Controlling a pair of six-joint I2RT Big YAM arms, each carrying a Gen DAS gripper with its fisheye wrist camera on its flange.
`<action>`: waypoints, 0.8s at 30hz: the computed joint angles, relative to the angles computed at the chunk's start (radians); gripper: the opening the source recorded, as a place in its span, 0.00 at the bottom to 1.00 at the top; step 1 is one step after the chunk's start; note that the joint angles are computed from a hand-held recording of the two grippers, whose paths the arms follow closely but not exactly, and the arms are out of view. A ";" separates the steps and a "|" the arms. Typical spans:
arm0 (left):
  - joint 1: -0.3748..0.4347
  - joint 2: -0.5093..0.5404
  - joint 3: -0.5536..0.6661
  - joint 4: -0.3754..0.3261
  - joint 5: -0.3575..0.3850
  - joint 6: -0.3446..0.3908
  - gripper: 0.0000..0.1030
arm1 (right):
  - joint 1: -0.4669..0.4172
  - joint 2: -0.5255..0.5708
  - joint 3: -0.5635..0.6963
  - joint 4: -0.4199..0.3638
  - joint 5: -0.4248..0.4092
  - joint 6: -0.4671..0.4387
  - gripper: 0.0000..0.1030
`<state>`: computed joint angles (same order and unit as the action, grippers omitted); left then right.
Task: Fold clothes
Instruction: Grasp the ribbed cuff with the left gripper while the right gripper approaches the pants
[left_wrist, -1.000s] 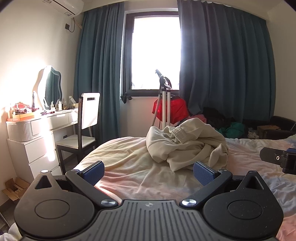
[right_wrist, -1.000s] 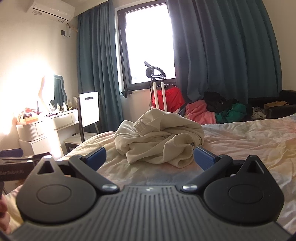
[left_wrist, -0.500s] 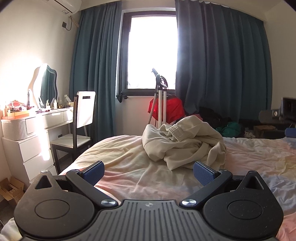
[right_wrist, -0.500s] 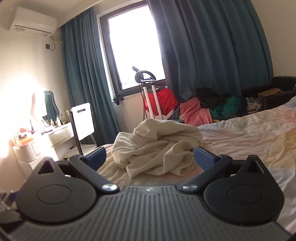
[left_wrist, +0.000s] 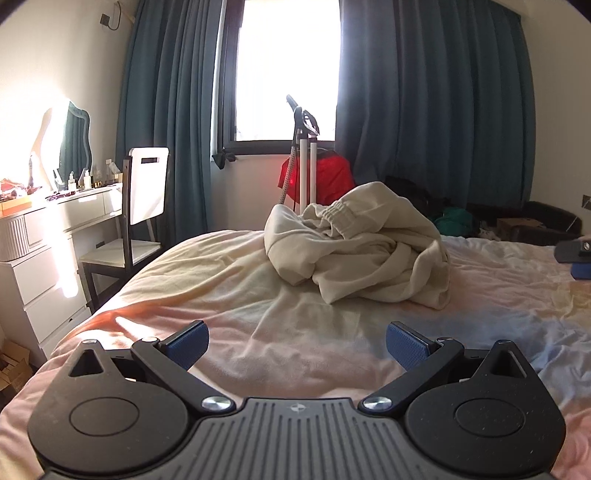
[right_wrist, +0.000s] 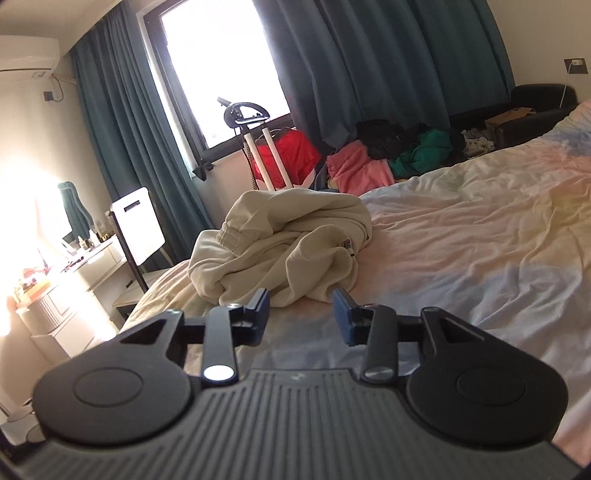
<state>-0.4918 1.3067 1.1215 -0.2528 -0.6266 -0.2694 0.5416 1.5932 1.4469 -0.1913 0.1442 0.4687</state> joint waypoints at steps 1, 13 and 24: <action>0.019 0.034 0.032 0.018 0.021 0.004 1.00 | -0.005 0.004 -0.006 0.015 0.000 -0.002 0.40; 0.244 0.647 0.817 -0.062 0.430 -0.286 1.00 | -0.089 0.176 0.095 -0.014 -0.117 0.177 0.41; 0.287 0.958 1.353 -0.387 0.524 -0.433 0.44 | -0.114 0.286 0.169 -0.009 -0.177 0.214 0.42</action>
<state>-0.2046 2.2652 2.4750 -0.6398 -0.1022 -0.7021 0.4272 1.8793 1.6160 -0.2001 -0.0328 0.6823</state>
